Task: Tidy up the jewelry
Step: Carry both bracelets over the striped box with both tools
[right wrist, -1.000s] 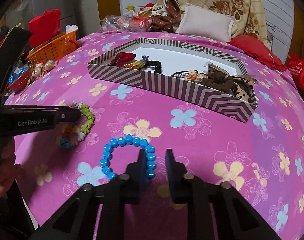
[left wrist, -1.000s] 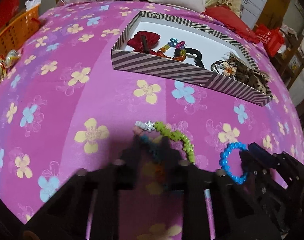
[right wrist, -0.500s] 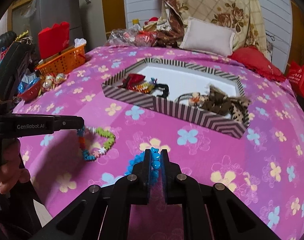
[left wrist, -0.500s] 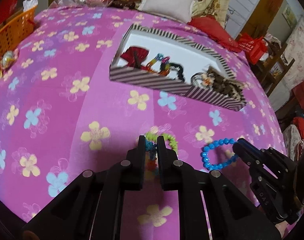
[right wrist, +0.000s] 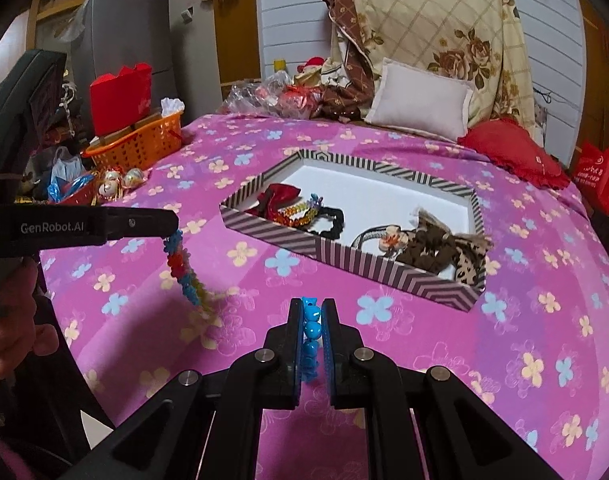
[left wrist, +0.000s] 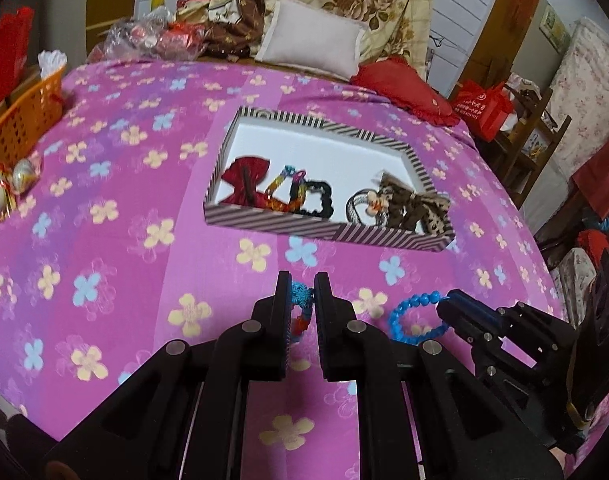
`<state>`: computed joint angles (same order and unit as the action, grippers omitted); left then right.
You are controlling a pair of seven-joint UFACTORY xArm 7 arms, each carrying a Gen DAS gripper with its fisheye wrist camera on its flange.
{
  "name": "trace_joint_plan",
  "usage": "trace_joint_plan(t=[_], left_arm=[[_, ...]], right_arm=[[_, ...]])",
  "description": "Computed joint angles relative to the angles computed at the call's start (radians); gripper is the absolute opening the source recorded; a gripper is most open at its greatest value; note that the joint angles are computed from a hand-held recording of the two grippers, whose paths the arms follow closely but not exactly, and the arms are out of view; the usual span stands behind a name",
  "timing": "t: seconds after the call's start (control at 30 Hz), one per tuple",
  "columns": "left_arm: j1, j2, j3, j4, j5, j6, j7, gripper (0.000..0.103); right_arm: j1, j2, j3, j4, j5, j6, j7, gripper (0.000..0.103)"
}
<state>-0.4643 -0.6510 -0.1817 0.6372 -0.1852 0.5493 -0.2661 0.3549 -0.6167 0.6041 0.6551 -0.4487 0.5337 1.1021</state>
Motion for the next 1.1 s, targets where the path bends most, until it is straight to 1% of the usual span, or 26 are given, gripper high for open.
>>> trace_joint_plan(t=[0.53, 0.63, 1.1], left_arm=[[0.036, 0.036, -0.033, 0.066, 0.058, 0.003, -0.04, 0.01], [0.033, 0.035, -0.031, 0.065, 0.061, 0.004, -0.041, 0.01], [0.058, 0.111, -0.038, 0.109, 0.098, 0.002, -0.049, 0.01]], right_arm=[[-0.021, -0.011, -0.018, 0.051, -0.009, 0.032, -0.057, 0.008], [-0.026, -0.012, -0.02, 0.052, -0.007, 0.03, -0.062, 0.008], [-0.05, 0.023, -0.045, 0.064, -0.003, 0.0, -0.094, 0.008]])
